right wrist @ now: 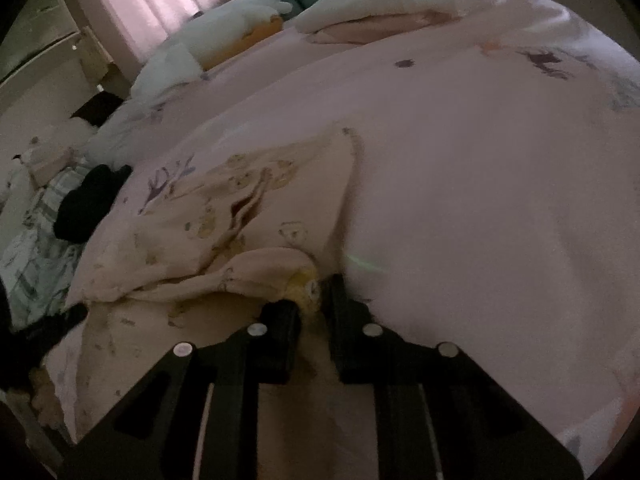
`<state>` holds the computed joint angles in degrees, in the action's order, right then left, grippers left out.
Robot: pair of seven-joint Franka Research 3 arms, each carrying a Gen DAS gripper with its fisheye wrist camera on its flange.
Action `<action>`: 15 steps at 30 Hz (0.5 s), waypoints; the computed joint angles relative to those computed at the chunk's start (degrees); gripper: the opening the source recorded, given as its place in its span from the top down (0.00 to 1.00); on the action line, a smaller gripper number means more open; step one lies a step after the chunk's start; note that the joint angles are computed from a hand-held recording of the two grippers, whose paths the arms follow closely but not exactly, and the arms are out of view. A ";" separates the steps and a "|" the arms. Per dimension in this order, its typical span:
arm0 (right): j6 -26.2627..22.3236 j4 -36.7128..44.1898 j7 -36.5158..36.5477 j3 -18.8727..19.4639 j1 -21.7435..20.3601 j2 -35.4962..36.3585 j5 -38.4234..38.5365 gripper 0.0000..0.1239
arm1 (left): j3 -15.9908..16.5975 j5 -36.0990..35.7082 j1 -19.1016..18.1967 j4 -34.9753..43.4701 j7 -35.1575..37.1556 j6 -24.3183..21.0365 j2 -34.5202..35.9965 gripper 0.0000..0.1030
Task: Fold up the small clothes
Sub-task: 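Open the right gripper and move both grippers to the sleepsuit leg end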
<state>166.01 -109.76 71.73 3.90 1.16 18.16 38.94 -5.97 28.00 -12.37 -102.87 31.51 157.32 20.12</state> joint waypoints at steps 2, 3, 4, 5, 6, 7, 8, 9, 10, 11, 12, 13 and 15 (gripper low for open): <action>0.30 -0.91 5.80 -3.87 3.39 -0.64 -6.84 0.91 | -1.30 -3.35 2.31 -4.76 1.84 2.79 -2.21 0.82; 0.14 -1.37 9.54 -6.32 5.57 -1.06 -11.75 0.90 | -1.02 -3.60 2.67 -7.11 1.38 4.79 -3.28 0.82; -0.24 -1.78 14.05 -9.14 8.11 -1.56 -17.61 0.89 | -1.29 -4.33 3.64 -10.05 2.01 8.84 -4.35 0.82; -0.83 -2.08 18.79 -11.85 10.62 -2.21 -23.65 0.86 | -1.62 -5.08 4.28 -12.07 2.71 11.70 -5.16 0.82; -0.87 -2.57 23.11 -14.19 12.84 -3.00 -29.18 0.83 | -2.04 -5.95 5.04 -14.12 3.78 14.66 -5.84 0.82; -0.49 -2.79 24.90 -14.67 13.33 -3.48 -31.79 0.83 | -1.89 -5.95 5.19 -15.71 4.46 17.23 -6.25 0.82; 0.55 -3.50 27.21 -15.57 14.25 -4.35 -35.17 0.84 | -0.79 -4.86 4.41 -16.81 4.27 19.29 -6.47 0.82; 1.47 -4.20 29.85 -16.66 15.27 -5.15 -38.79 0.84 | -0.51 -4.71 4.25 -17.25 4.72 19.95 -6.58 0.81; 2.18 -4.80 32.55 -17.79 16.35 -5.96 -42.62 0.84 | -0.76 -5.14 4.41 -17.32 5.42 19.93 -6.59 0.81; 2.91 -5.56 34.02 -18.06 16.68 -6.82 -45.14 0.84 | -0.79 -5.47 4.20 -17.34 5.67 19.35 -6.87 0.81; 3.25 -5.82 34.34 -17.50 16.19 -7.30 -46.09 0.83 | -0.80 -5.55 4.59 -18.10 6.60 19.65 -7.19 0.81; 3.36 -6.22 33.79 -16.34 15.21 -7.94 -45.89 0.81 | 0.27 -4.28 3.57 -18.00 6.45 19.36 -7.26 0.81; 2.49 -5.56 38.62 -17.27 15.71 -7.84 -50.76 0.77 | 2.51 -0.82 1.75 -17.93 5.92 18.98 -7.37 0.80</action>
